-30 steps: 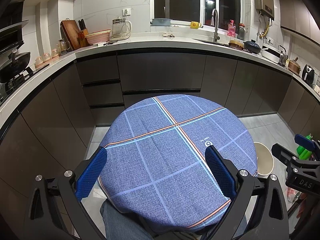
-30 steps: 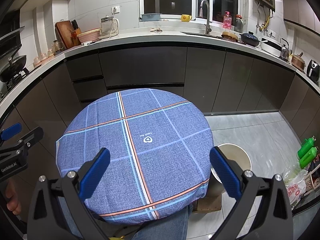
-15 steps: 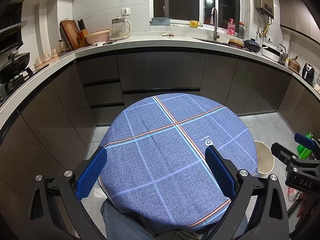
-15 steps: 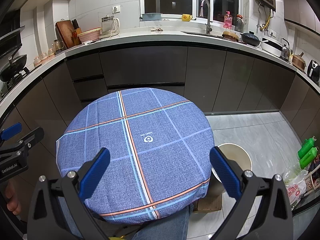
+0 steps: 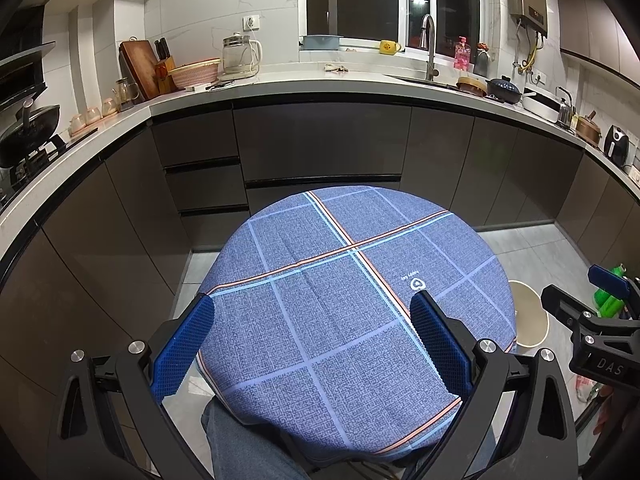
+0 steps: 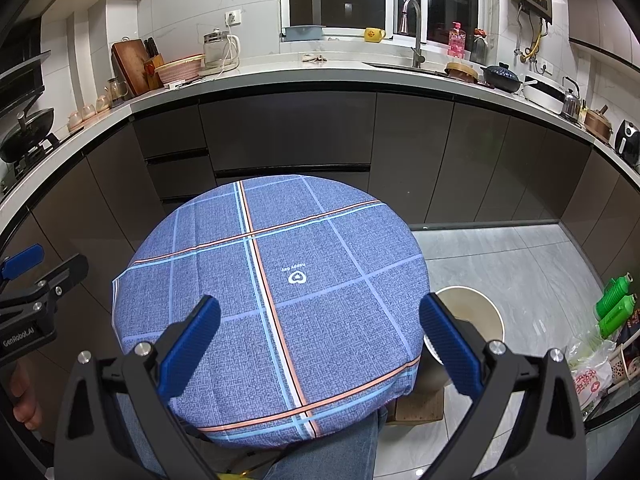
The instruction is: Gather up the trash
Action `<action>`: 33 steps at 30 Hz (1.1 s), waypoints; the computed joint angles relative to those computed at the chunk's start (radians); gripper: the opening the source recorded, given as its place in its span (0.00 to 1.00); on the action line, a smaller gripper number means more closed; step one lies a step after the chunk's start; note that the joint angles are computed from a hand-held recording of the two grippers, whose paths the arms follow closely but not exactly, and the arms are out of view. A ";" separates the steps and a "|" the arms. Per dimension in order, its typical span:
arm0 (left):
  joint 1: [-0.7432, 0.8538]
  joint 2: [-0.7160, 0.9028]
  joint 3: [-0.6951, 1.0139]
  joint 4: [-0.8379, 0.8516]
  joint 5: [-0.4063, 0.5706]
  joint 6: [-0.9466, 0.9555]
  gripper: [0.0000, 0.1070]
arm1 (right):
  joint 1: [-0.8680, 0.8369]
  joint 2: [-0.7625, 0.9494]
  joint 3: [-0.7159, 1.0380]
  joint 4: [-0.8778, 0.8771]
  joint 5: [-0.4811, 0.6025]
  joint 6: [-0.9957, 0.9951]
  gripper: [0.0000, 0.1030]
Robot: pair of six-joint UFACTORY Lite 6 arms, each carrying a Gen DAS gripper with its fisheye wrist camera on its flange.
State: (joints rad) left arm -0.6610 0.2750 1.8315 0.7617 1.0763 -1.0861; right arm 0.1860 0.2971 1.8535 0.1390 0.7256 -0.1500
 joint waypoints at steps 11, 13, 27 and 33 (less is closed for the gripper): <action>0.013 0.005 0.010 -0.015 -0.011 0.023 0.89 | -0.001 0.000 -0.007 0.006 -0.003 -0.010 0.97; 0.017 0.007 0.014 -0.017 -0.012 0.028 0.89 | -0.002 0.002 -0.002 0.007 0.000 -0.010 0.97; 0.017 0.006 0.008 -0.014 -0.022 0.037 0.89 | -0.001 -0.005 -0.015 0.008 -0.005 -0.009 0.97; 0.024 0.012 0.019 -0.026 -0.021 0.048 0.89 | -0.001 -0.002 -0.011 0.007 -0.002 -0.010 0.97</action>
